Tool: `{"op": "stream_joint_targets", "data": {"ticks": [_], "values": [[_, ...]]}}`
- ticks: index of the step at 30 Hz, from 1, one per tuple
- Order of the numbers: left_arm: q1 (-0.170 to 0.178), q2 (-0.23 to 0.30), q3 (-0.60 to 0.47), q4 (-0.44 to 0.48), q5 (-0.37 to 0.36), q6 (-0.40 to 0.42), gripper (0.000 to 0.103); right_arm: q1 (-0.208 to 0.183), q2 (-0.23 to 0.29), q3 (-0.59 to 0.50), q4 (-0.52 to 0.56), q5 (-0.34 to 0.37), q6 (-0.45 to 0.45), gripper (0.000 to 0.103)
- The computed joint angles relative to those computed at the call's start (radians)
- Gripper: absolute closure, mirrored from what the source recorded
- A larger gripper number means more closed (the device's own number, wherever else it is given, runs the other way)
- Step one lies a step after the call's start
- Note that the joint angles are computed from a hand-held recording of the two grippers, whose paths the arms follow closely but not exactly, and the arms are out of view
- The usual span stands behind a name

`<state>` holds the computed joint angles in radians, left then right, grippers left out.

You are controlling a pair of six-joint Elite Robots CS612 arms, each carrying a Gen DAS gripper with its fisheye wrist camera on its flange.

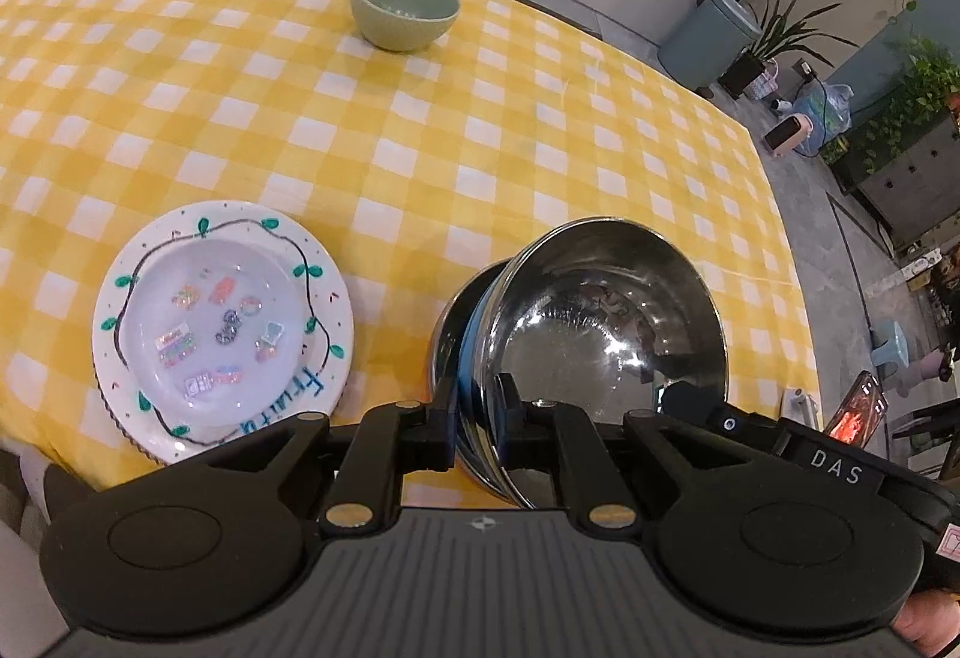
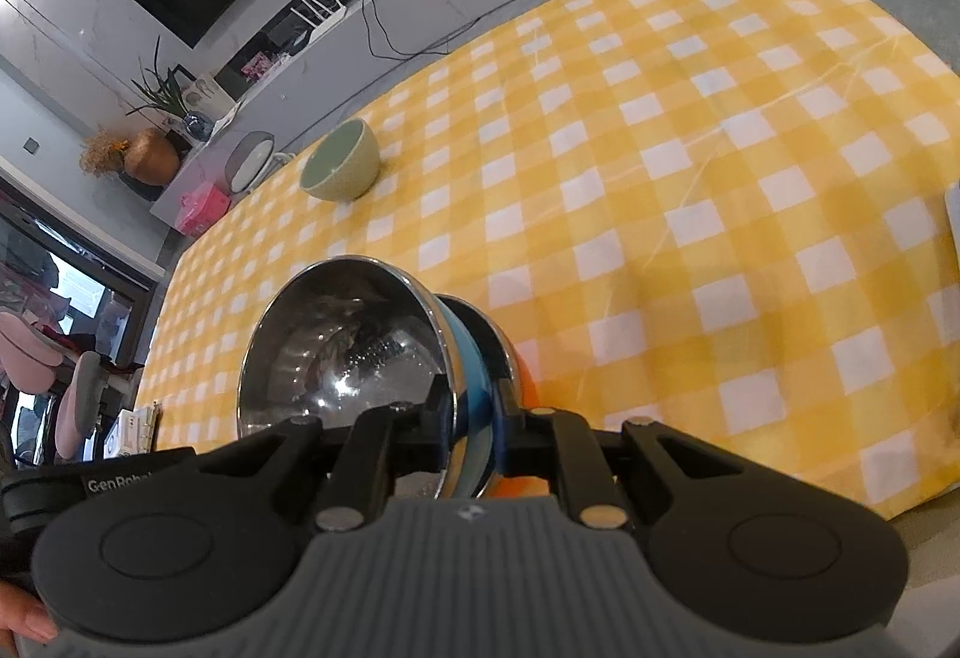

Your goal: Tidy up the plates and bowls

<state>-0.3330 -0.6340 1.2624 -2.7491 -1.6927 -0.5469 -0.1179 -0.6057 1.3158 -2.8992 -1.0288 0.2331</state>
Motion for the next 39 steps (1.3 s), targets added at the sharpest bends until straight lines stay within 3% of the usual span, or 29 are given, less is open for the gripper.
{"op": "stream_joint_targets", "data": {"ticks": [7,15,19,23,25,30,34,39], "values": [[0.003,0.009,-0.006,0.0,0.0,0.008,0.091,0.009,0.001,-0.008,0.026,-0.047,-0.024,0.088],[0.008,0.006,0.009,-0.059,-0.004,0.002,0.091,0.006,0.004,-0.011,0.03,-0.031,-0.024,0.083],[0.011,0.009,0.009,-0.082,-0.009,-0.01,0.084,0.008,0.007,-0.004,-0.038,-0.04,-0.005,0.079],[0.009,0.008,0.009,-0.1,0.012,-0.007,0.083,0.028,0.027,-0.026,-0.132,-0.114,-0.026,0.079],[0.009,0.004,0.015,-0.116,0.02,-0.002,0.081,0.042,0.037,-0.043,-0.148,-0.164,-0.053,0.087],[0.015,0.003,0.017,-0.123,0.024,0.004,0.08,0.051,0.053,-0.072,-0.114,-0.191,-0.074,0.092],[0.02,0.005,0.014,-0.134,0.016,0.02,0.079,0.046,0.054,-0.067,-0.13,-0.17,-0.054,0.087],[0.026,0.002,0.013,-0.18,0.028,0.09,0.061,0.04,0.059,-0.058,-0.225,-0.138,-0.019,0.078]]}}
